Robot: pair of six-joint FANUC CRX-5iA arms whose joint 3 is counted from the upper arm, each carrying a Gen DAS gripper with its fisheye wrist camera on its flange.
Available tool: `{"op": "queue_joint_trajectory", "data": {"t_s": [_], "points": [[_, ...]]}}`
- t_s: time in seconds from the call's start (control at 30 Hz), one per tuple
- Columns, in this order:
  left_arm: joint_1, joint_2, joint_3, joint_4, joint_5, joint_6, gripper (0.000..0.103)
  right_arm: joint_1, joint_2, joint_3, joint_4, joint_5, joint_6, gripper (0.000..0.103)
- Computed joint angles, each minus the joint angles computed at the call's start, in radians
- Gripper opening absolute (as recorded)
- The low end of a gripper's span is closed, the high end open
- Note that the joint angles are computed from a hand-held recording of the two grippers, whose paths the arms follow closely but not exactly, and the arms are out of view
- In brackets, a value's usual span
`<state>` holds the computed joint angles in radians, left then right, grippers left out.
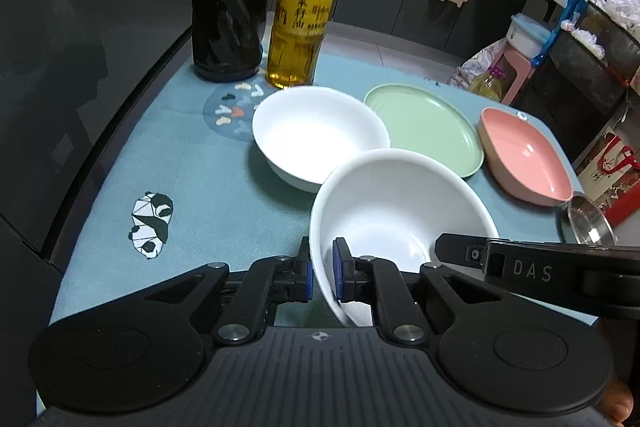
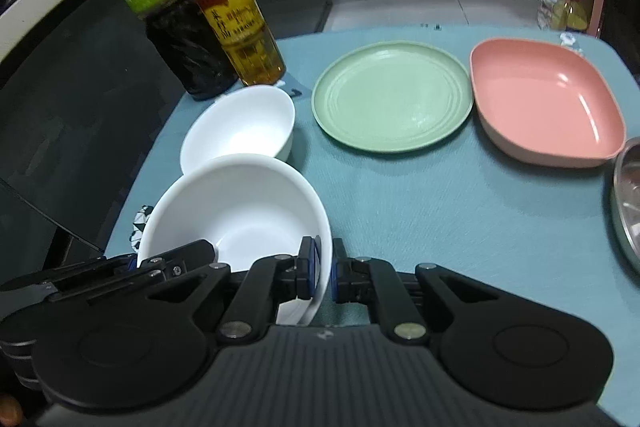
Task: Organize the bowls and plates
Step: 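Grip the large white bowl rim with the left tool while the right tool grips it, then carry the large white bowl and lower it into the black bowl with both tools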
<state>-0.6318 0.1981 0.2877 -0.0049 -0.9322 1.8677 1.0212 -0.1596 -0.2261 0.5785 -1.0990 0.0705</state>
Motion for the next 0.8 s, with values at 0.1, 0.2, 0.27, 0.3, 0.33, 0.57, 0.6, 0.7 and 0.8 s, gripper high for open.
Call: {"op": "queue_joint_trajectory", "data": {"t_s": [0.1, 0.2, 0.27, 0.3, 0.33, 0.57, 0.6, 0.7, 0.8], "points": [[-0.004, -0.015, -0.009, 0.0, 0.009, 0.0, 0.009, 0.018, -0.015, -0.009, 0.026, -0.011, -0.022, 0.0], [-0.011, -0.034, -0.021, -0.003, 0.015, 0.004, 0.009, 0.035, -0.029, -0.018, 0.045, -0.02, -0.044, 0.0], [-0.014, -0.048, -0.031, -0.004, 0.02, 0.003, 0.009, 0.048, -0.036, -0.021, 0.056, -0.03, -0.056, 0.0], [-0.017, -0.053, -0.033, -0.006, 0.022, 0.005, 0.009, 0.056, -0.04, -0.023, 0.062, -0.035, -0.062, 0.0], [-0.019, -0.059, -0.038, -0.007, 0.024, 0.006, 0.009, 0.065, -0.045, -0.025, 0.068, -0.041, -0.069, 0.0], [-0.03, -0.104, -0.075, -0.008, 0.033, 0.006, 0.009, 0.122, -0.07, -0.04, 0.105, -0.082, -0.111, 0.0], [-0.032, -0.111, -0.081, -0.008, 0.033, 0.009, 0.009, 0.132, -0.074, -0.042, 0.112, -0.088, -0.12, 0.0], [-0.04, -0.134, -0.101, -0.012, 0.037, 0.012, 0.01, 0.167, -0.085, -0.052, 0.136, -0.113, -0.145, 0.0], [-0.051, -0.16, -0.123, -0.023, 0.043, 0.016, 0.01, 0.205, -0.096, -0.061, 0.161, -0.141, -0.175, 0.0]]}}
